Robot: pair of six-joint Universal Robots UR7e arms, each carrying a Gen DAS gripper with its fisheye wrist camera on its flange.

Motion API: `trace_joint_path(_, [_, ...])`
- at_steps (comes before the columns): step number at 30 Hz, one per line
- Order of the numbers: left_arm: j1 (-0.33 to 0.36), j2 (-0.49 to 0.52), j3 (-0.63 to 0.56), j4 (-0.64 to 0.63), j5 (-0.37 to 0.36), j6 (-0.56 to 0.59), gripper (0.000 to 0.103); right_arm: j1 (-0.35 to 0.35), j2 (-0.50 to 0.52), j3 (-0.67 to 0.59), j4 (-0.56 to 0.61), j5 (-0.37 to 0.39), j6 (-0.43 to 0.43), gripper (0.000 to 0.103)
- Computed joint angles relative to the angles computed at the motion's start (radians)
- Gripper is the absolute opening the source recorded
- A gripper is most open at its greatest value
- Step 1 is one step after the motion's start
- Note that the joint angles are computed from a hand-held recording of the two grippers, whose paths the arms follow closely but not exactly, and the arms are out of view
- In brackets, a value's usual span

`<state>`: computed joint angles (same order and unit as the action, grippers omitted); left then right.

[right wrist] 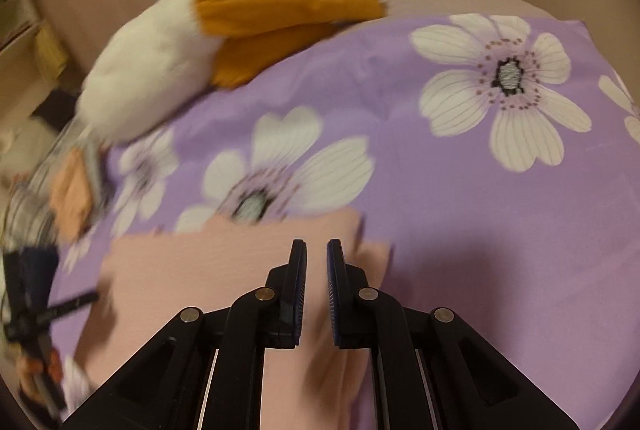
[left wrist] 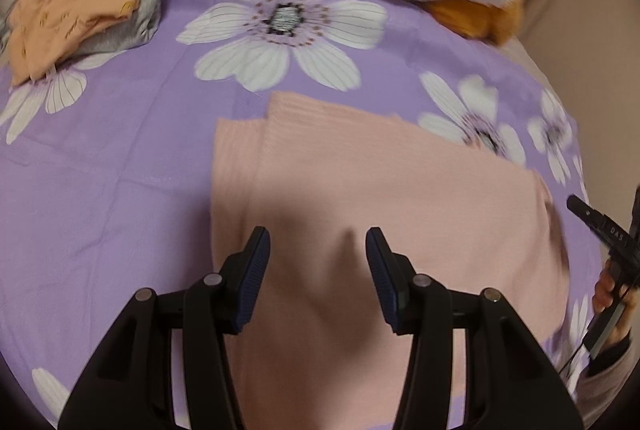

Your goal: Fold small clothes

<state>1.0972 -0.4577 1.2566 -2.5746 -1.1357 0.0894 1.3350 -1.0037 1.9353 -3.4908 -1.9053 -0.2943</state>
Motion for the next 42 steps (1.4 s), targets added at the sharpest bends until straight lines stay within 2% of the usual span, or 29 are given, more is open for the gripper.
trace_joint_path(2, [-0.012, -0.027, 0.076, -0.054, 0.003, 0.045, 0.049, 0.01, -0.011, 0.04, -0.003, 0.001, -0.041, 0.008])
trace_joint_path(5, [-0.023, -0.05, 0.16, -0.101, 0.026, 0.089, 0.049, 0.014, -0.022, 0.092, 0.014, 0.0, -0.047, 0.008])
trace_joint_path(6, [-0.022, -0.052, 0.173, -0.097, 0.031, 0.086, 0.049, 0.016, -0.021, 0.097, 0.017, -0.019, -0.047, 0.008])
trace_joint_path(8, [-0.014, -0.053, 0.191, -0.081, 0.045, 0.073, 0.049, 0.02, -0.002, 0.092, 0.024, -0.106, -0.031, 0.008])
trace_joint_path(10, [-0.01, -0.062, 0.22, -0.111, 0.05, 0.085, 0.049, 0.021, 0.013, 0.089, 0.012, -0.168, -0.023, 0.008])
trace_joint_path(14, [-0.01, -0.105, 0.274, -0.121, 0.033, 0.036, 0.049, 0.038, 0.01, 0.098, -0.016, -0.239, 0.004, 0.008])
trace_joint_path(16, [-0.011, -0.128, 0.305, -0.13, 0.027, 0.018, 0.049, 0.035, -0.016, 0.129, -0.022, -0.209, 0.018, 0.008])
trace_joint_path(20, [-0.013, -0.15, 0.35, -0.138, 0.034, -0.013, 0.049, 0.032, -0.041, 0.208, -0.099, -0.103, -0.019, 0.008])
trace_joint_path(23, [-0.015, -0.152, 0.36, -0.146, 0.037, -0.029, 0.049, 0.028, -0.024, 0.233, -0.127, -0.067, -0.042, 0.008])
trace_joint_path(27, [-0.012, -0.153, 0.355, -0.134, 0.028, -0.061, 0.049, 0.014, 0.009, 0.21, -0.079, -0.123, -0.026, 0.008])
trace_joint_path(29, [-0.012, -0.158, 0.36, -0.133, 0.024, -0.071, 0.049, -0.004, 0.011, 0.222, -0.105, -0.093, -0.024, 0.008])
trace_joint_path(37, [-0.005, -0.206, 0.42, -0.158, -0.002, -0.1, 0.049, -0.016, -0.021, 0.295, -0.149, -0.061, 0.023, 0.008])
trace_joint_path(42, [0.02, -0.267, 0.482, -0.2, -0.052, -0.162, 0.058, -0.034, -0.07, 0.36, -0.167, -0.005, 0.08, 0.011])
